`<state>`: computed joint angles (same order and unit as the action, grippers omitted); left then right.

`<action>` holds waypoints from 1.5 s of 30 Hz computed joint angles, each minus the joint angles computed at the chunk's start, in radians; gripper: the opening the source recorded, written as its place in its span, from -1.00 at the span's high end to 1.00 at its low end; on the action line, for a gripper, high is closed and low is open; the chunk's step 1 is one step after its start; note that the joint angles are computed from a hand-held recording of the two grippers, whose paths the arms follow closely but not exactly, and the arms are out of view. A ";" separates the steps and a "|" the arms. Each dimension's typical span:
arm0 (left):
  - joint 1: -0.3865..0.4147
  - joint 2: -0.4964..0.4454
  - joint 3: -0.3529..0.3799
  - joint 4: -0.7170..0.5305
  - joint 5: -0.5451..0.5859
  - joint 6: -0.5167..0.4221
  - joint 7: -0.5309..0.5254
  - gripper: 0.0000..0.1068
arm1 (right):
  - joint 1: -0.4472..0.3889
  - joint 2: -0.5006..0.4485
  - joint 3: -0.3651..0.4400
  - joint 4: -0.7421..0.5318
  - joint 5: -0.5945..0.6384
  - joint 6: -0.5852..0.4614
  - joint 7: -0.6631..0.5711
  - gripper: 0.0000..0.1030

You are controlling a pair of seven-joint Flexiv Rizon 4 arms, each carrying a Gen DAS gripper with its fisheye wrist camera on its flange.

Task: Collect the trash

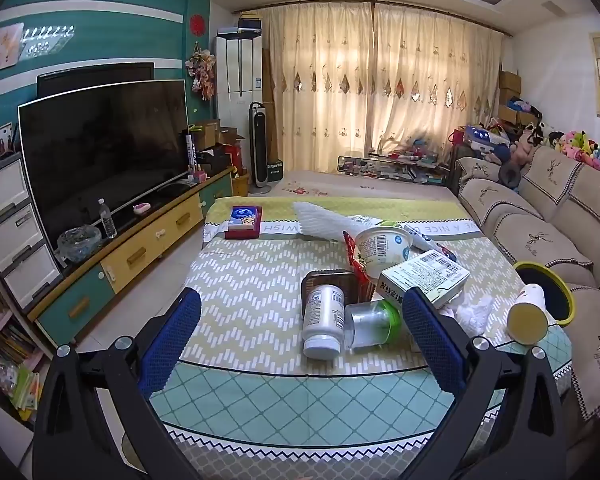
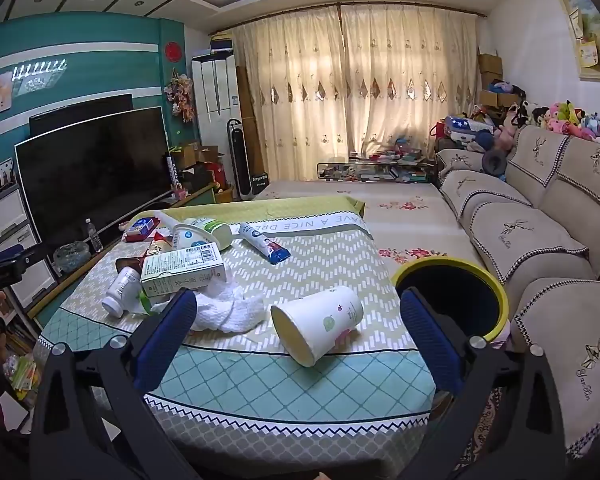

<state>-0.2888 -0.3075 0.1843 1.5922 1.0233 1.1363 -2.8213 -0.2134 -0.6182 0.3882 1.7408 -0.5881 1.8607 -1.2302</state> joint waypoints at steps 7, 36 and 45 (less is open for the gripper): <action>0.002 0.001 -0.001 0.002 0.002 0.002 -0.003 -0.86 | 0.000 -0.002 0.000 -0.001 -0.002 0.006 0.007 -0.88; 0.002 0.000 -0.001 0.012 0.013 0.006 -0.015 -0.86 | 0.026 -0.011 -0.007 -0.013 0.021 -0.004 -0.010 -0.88; 0.004 -0.003 -0.001 0.011 0.006 0.008 -0.009 -0.86 | 0.020 -0.021 0.003 -0.018 0.018 -0.010 -0.013 -0.88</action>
<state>-0.2849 -0.3109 0.1833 1.6030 1.0290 1.1439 -2.8308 -0.1933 -0.6397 0.3914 1.7226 -0.5705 1.8509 -1.2436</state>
